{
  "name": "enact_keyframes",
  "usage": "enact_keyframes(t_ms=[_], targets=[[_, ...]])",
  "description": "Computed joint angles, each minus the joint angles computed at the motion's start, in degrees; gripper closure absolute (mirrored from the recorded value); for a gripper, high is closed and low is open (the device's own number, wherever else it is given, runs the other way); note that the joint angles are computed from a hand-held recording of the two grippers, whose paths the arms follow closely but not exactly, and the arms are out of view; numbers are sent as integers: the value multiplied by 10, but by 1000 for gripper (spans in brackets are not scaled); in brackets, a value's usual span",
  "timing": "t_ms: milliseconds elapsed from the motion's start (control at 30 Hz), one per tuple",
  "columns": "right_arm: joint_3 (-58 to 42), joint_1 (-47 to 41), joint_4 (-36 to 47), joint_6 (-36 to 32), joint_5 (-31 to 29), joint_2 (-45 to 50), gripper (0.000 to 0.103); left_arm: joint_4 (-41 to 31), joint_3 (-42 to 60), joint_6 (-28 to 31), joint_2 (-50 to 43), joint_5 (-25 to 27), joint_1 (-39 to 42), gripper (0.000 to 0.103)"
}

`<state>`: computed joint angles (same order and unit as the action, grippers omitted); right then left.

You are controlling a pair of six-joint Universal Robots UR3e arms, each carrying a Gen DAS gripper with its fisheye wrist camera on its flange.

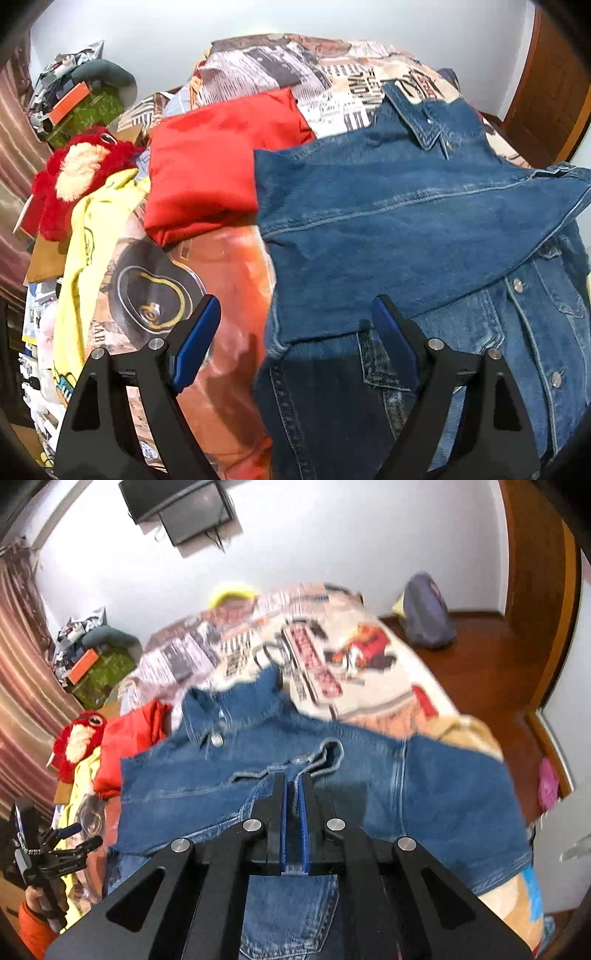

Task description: Fold large clothes

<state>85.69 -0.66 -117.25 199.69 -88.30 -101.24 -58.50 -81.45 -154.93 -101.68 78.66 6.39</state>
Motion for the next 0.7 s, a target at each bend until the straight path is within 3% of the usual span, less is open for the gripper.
enact_keyframes(t_ms=[133,233,533,667,700], targets=[[-11,9,-14,10,-70,-9,103,-8,14,-2,1,-11,4,19],[22,-68,16,-4,9,-59,103,-16,20,0,-9,-10,-4,19],[167,-160,106,-44,64,-163,101,-11,5,5,-16,24,-49,19],[177,-250,193,-97,120,-232,89,-16,38,12,-15,24,-72,19],[178,-267,208,-106,127,-246,77,-17,47,11,-16,23,-77,19]])
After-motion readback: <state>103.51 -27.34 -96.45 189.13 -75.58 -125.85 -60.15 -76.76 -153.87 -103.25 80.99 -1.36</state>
